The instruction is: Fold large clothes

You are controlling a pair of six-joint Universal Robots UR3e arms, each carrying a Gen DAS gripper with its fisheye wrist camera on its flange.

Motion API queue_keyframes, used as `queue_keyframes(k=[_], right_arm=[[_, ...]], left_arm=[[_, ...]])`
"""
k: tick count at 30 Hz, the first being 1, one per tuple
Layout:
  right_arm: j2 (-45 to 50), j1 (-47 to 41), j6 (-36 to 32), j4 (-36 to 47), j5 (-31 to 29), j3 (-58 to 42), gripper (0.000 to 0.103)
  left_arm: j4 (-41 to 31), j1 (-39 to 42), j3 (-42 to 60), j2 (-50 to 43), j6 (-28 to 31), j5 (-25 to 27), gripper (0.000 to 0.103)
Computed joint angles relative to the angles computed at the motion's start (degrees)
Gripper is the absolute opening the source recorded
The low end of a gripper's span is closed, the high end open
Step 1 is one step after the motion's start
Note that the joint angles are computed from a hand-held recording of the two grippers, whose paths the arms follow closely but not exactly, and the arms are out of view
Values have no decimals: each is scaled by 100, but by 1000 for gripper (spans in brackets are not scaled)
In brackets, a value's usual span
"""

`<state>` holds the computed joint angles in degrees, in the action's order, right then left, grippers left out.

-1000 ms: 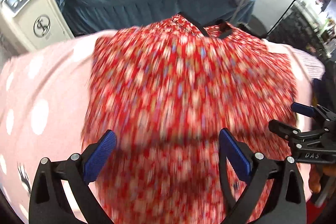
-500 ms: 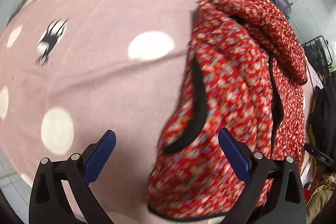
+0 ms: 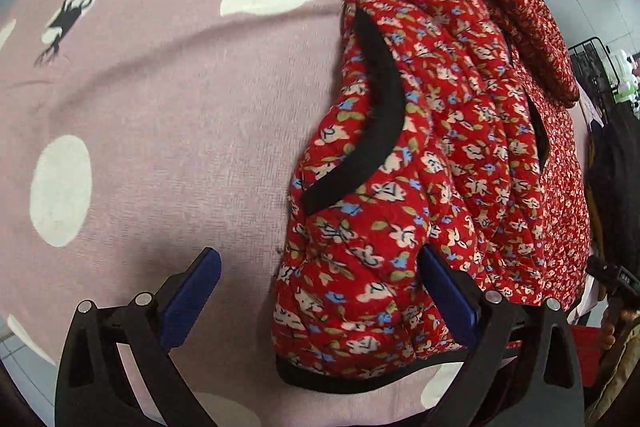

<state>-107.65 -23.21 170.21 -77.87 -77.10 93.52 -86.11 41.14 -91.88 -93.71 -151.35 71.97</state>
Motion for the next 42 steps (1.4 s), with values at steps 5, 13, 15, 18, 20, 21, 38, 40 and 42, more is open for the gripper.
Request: queue_keyframes(k=[5,13,15,18,20,21,38,40,42], right_arm=[[-14,-541,-609,743,646,61,98],[-65,200,-302,160,260,523,73],[-232,36,-543,455,428,427,45],[-486,-323,-875,1267,779,7,24],[-665,-585,-1172,1881,975,-425,21],[-744,-803,-1466,2352,1048,-754,19],[162,-1439,-1875,4394,844,-2362,15],[749,-838,-1436,3934,1005,-2710,15],[1162,-388,-1101,3709,1266,-3107,15]], left_arm=[[335,-77,-189,-43,74,60,98],[104,-814,173,-244,-20,30,72],[24,-875,251,-221,-71,-8,53],[-530,-818,674,-105,-71,-257,28],[-845,-778,964,101,159,-395,25],[-1134,-666,1147,206,341,-501,24],[-3358,746,668,1565,1355,106,24],[-3170,357,1183,1020,862,-3,24],[-3285,174,1638,796,761,-245,25]])
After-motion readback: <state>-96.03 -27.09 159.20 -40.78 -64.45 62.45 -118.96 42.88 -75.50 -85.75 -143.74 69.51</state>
